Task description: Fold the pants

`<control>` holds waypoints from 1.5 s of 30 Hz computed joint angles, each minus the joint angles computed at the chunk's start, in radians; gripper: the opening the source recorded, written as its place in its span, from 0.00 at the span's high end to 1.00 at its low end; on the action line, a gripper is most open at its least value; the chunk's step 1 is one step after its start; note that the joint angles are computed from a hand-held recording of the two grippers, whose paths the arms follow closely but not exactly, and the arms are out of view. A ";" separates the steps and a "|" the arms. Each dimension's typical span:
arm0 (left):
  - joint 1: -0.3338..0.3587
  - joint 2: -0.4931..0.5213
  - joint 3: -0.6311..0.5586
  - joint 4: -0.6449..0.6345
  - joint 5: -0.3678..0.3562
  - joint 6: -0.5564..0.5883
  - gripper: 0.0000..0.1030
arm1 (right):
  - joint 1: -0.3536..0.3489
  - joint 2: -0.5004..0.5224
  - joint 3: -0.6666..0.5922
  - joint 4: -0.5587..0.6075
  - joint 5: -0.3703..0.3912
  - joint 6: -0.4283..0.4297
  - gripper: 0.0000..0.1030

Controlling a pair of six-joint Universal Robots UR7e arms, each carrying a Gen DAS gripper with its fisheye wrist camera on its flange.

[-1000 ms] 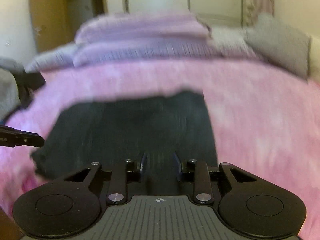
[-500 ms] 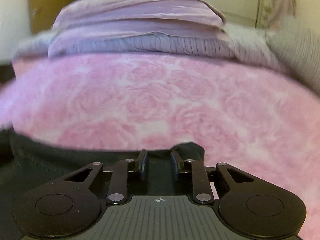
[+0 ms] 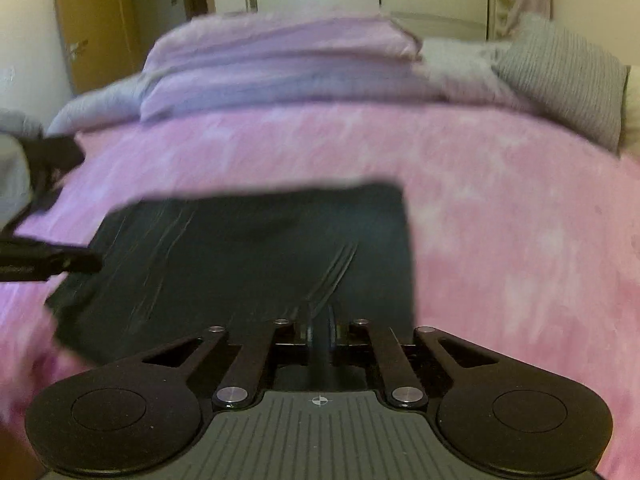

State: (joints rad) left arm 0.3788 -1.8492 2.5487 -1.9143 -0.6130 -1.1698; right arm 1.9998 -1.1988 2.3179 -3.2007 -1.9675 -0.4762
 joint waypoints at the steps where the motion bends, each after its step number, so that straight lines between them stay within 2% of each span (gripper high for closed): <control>1: -0.007 0.005 0.010 0.001 0.007 -0.016 0.80 | 0.008 0.005 0.019 0.007 -0.025 0.022 0.95; 2: -0.013 0.014 0.013 0.008 0.015 -0.026 0.79 | 0.007 0.036 0.018 0.001 -0.054 0.030 0.95; 4: -0.021 0.034 -0.013 0.072 0.013 -0.068 0.79 | 0.004 0.081 0.037 -0.088 -0.069 0.004 0.94; 5: -0.028 0.039 -0.029 0.110 0.004 -0.097 0.77 | 0.030 0.094 0.027 -0.088 -0.103 0.036 0.94; 6: -0.040 0.037 -0.043 0.145 -0.010 -0.124 0.75 | 0.030 0.093 0.026 -0.085 -0.104 0.038 0.93; 7: -0.057 0.029 -0.052 0.178 -0.024 -0.148 0.74 | 0.064 0.088 0.007 -0.040 -0.147 0.082 0.89; 8: -0.081 0.017 -0.057 0.216 -0.035 -0.178 0.71 | 0.064 0.087 0.006 -0.037 -0.148 0.084 0.84; 9: -0.106 0.007 -0.063 0.255 -0.049 -0.208 0.67 | 0.079 0.079 0.005 -0.029 -0.159 0.098 0.62; 10: -0.131 0.003 -0.071 0.295 -0.069 -0.241 0.66 | 0.094 0.065 0.009 -0.030 -0.166 0.107 0.37; 11: -0.157 -0.008 -0.075 0.331 -0.089 -0.273 0.64 | 0.129 0.045 0.032 -0.058 -0.180 0.118 0.31; 13: -0.209 -0.025 -0.082 0.398 -0.127 -0.331 0.61 | 0.145 0.029 0.044 -0.055 -0.179 0.130 0.30; 14: -0.239 -0.034 -0.086 0.436 -0.146 -0.364 0.60 | 0.174 -0.003 0.069 -0.031 -0.186 0.179 0.30; 15: -0.264 -0.041 -0.090 0.468 -0.161 -0.390 0.59 | 0.176 -0.003 0.067 -0.025 -0.188 0.186 0.30; 16: -0.295 -0.048 -0.093 0.502 -0.177 -0.423 0.58 | 0.206 -0.029 0.088 -0.009 -0.204 0.234 0.30; 19: -0.385 -0.063 -0.109 0.605 -0.219 -0.509 0.53 | 0.260 -0.071 0.125 0.011 -0.227 0.306 0.30; 21: -0.444 -0.069 -0.119 0.667 -0.244 -0.563 0.45 | 0.293 -0.100 0.141 0.042 -0.243 0.347 0.30; 23: -0.501 -0.075 -0.129 0.721 -0.269 -0.609 0.42 | 0.308 -0.111 0.149 0.048 -0.250 0.358 0.30; 28: -0.612 -0.080 -0.152 0.813 -0.330 -0.695 0.38 | 0.395 -0.172 0.179 0.113 -0.306 0.437 0.30; 39: -0.786 -0.057 -0.188 0.902 -0.411 -0.788 0.33 | 0.530 -0.241 0.203 0.196 -0.377 0.540 0.30; 45: -0.833 -0.043 -0.200 0.914 -0.421 -0.801 0.33 | 0.583 -0.271 0.206 0.225 -0.402 0.572 0.30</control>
State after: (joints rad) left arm -0.4546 -1.8921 2.3485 -1.0001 -1.0345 -1.9706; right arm 2.5824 -1.4698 2.5238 -2.9753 -2.3697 0.0961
